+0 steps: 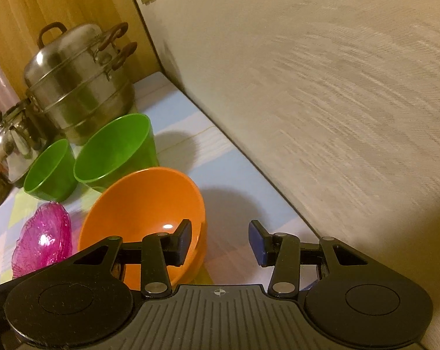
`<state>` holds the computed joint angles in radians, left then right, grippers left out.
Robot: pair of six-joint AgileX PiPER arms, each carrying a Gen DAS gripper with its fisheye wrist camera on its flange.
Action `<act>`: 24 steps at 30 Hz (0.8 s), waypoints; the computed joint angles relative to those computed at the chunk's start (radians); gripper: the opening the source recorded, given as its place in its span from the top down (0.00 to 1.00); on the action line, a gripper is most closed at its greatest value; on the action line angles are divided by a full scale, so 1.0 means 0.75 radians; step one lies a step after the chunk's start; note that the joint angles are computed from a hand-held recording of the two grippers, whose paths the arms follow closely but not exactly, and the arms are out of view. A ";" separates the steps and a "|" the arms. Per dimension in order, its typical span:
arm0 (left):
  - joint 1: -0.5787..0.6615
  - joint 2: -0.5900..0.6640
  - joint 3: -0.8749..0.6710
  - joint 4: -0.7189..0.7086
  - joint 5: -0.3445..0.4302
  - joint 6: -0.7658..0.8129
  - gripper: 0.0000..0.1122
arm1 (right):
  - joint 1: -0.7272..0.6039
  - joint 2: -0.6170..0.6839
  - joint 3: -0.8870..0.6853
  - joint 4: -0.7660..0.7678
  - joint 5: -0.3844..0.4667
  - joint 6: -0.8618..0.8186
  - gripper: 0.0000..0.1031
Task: Organize plates and bowls
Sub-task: 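Close the left gripper on the orange bowl rim while the right gripper grips it too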
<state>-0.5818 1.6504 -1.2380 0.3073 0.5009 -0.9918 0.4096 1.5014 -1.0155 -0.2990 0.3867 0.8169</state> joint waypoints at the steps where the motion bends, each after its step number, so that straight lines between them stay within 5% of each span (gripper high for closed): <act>1: 0.001 0.003 -0.001 -0.004 -0.001 0.006 0.81 | -0.001 0.005 -0.004 0.016 0.000 -0.016 0.57; 6: 0.009 0.014 -0.004 -0.023 -0.005 0.025 0.84 | -0.003 0.036 -0.023 0.085 -0.005 -0.090 0.59; 19: 0.020 0.024 -0.005 -0.040 -0.017 0.061 0.87 | 0.002 0.102 -0.076 0.182 -0.001 -0.199 0.90; 24: 0.018 0.027 -0.014 -0.045 -0.007 0.076 0.87 | 0.017 0.102 -0.072 0.133 0.001 -0.153 0.90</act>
<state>-0.5681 1.6708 -1.2486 0.2739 0.4955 -0.9350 0.4220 1.5777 -1.0693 -0.1994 0.3878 0.7019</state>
